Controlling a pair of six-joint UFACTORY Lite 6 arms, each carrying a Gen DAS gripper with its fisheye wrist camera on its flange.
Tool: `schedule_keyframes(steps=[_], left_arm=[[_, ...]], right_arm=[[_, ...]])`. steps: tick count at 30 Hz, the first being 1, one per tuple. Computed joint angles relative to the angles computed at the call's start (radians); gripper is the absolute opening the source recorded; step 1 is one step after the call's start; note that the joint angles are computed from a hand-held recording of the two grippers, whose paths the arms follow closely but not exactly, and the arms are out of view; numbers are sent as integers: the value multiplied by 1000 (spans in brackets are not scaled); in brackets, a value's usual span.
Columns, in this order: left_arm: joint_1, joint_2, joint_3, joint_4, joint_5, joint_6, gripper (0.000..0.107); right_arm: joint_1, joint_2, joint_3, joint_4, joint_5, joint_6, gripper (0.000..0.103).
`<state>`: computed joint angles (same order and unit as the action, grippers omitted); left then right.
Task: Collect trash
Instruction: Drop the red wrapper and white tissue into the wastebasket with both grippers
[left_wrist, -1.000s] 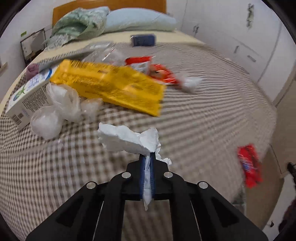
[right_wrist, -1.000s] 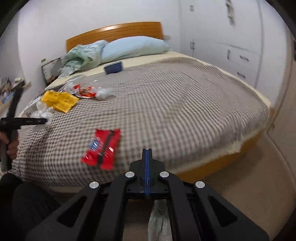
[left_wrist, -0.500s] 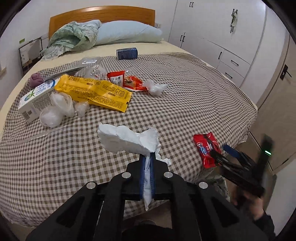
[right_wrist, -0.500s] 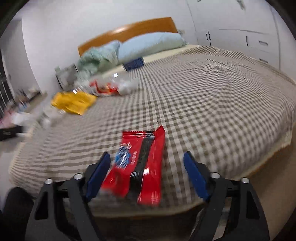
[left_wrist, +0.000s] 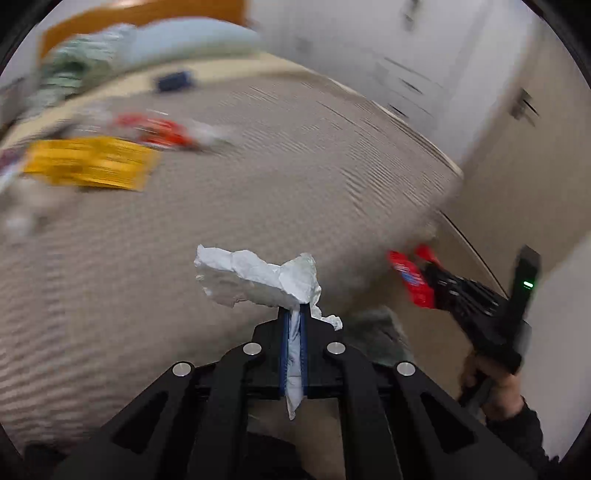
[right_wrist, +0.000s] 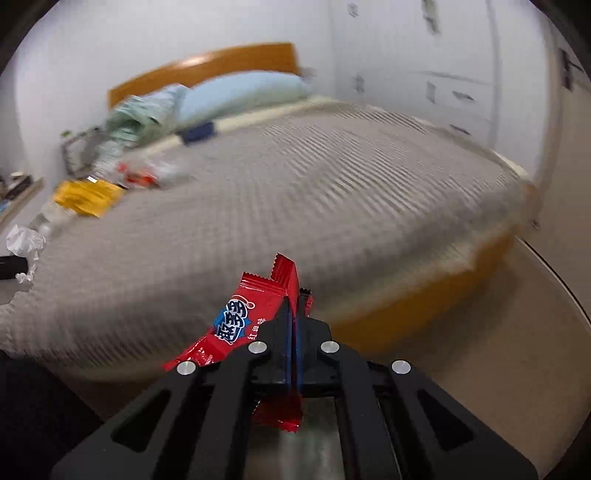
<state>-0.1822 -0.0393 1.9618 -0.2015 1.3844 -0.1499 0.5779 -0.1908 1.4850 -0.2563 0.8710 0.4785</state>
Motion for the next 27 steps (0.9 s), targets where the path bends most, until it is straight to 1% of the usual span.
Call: schedule_keyframes(steps=[1,3,4,6,7,8,11,12,13,14,15,16,17,18,19,20,21,23,24,25,26,27], left_arm=[[-63,14,-31,-14,-29,-15,3],[-185,87,-86,-69,-82,-29,3],[-245,159,-90,-90,-94,-35,3],[-328,303,-56,-120,-110,-28,3],[-364,400,-15,-139,-110,-12,3],[-393,495,42,-144,-96,-3,3],[-469,764,233,-105,-60,-17,5],[-487,864,303,-89,-57,-35,19],[-501,926,331,-71,-61,-67,50],[-505,951,317,-66,-71,-79,61],[-501,976,293,-69,-89,-72,64],[-510,1005,268,-53,-105,-83,65],[-509,991,210,-46,-124,-82,65],[-505,968,146,-49,-146,-75,66],[-499,949,99,-46,-158,-72,66],[-495,928,62,-26,-162,-76,66],[-491,914,43,-3,-163,-84,67],[-476,866,-10,50,-173,-105,69],[-475,861,-7,61,-171,-115,69],[-467,844,-5,71,-159,-121,69],[-465,822,-2,72,-147,-130,69],[-463,811,9,71,-141,-137,69]], right_arm=[[-53,-64,-90,35,-12,-40,1],[-201,-194,-289,156,-3,-173,1],[-236,-232,-351,176,-12,-204,1],[-336,-333,-533,240,-14,-308,1],[-373,-371,-604,268,-21,-349,1],[-375,-379,-653,281,-37,-347,1],[-442,-431,-804,349,-69,-426,1],[-445,-437,-851,355,-87,-433,1],[-440,-437,-906,352,-114,-430,1],[-425,-426,-931,343,-133,-411,2],[-407,-409,-965,334,-167,-389,2],[-394,-401,-999,312,-197,-359,2],[-365,-407,-1063,277,-239,-298,2],[-357,-378,-1091,272,-271,-279,8],[-359,-320,-1111,298,-300,-302,28],[-353,-280,-1124,309,-318,-307,42],[-355,-260,-1138,322,-340,-314,59],[-371,-294,-1173,403,-342,-376,60],[-359,-322,-1183,401,-322,-361,60],[-339,-354,-1185,363,-300,-309,60],[-321,-401,-1184,331,-259,-262,60],[-329,-426,-1171,330,-227,-257,60]])
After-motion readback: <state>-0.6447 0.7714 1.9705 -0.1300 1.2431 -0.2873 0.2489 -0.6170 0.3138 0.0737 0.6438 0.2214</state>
